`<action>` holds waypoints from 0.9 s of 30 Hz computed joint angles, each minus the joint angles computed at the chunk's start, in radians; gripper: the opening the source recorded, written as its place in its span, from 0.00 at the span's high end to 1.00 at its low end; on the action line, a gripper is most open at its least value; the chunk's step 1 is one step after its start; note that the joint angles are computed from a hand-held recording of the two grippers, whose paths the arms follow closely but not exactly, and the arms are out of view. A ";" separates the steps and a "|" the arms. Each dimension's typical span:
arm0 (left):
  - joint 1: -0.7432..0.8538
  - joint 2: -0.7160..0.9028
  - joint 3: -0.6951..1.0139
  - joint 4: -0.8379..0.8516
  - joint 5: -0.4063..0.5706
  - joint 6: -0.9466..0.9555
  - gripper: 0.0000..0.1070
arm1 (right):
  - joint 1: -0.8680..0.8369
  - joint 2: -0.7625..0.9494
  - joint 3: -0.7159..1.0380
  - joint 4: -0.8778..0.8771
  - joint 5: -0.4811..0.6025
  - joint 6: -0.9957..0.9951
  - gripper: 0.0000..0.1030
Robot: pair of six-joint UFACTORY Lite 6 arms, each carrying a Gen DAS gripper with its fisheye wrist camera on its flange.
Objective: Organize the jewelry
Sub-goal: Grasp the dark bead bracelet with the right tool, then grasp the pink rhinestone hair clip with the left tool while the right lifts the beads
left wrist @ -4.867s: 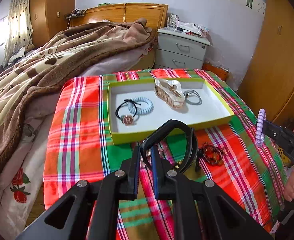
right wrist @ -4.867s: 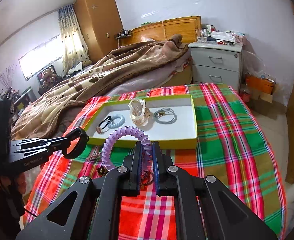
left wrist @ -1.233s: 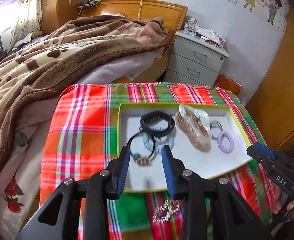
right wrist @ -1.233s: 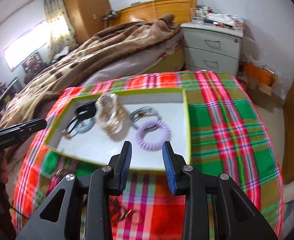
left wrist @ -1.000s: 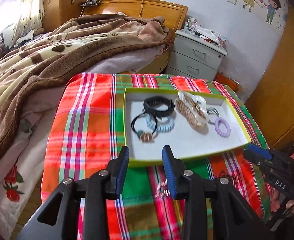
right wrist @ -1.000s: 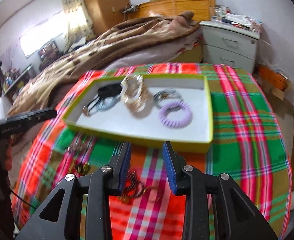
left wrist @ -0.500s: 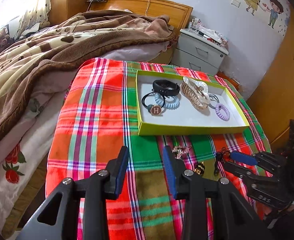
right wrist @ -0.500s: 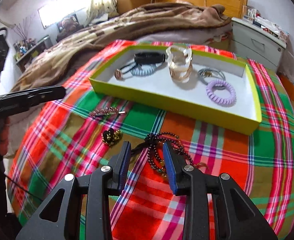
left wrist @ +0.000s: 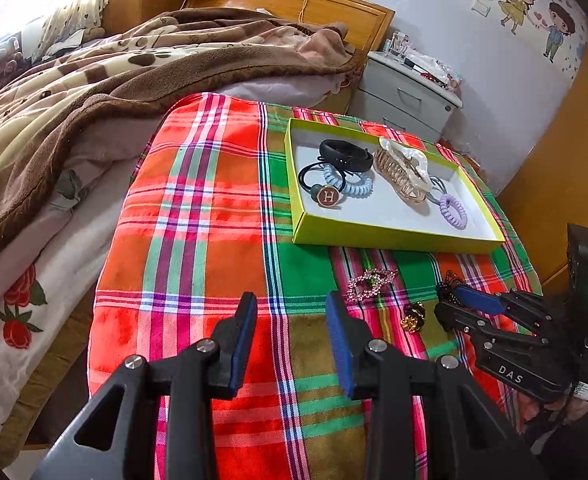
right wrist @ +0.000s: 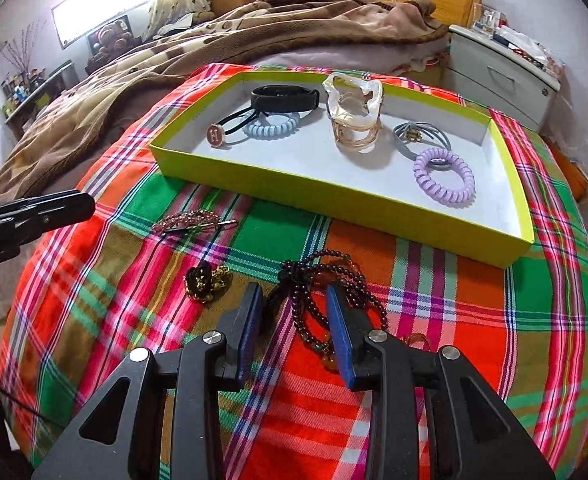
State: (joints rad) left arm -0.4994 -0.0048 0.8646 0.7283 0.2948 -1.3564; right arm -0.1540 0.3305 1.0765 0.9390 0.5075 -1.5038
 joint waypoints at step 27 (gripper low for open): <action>0.004 0.258 0.262 -0.407 -0.056 0.561 0.60 | -0.174 -0.183 -0.044 0.215 0.164 -0.107 0.91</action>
State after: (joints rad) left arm -0.4953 0.2534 1.1266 0.3213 0.2391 -0.7954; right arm -0.3279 0.1474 1.0326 1.1537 0.6715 -1.6110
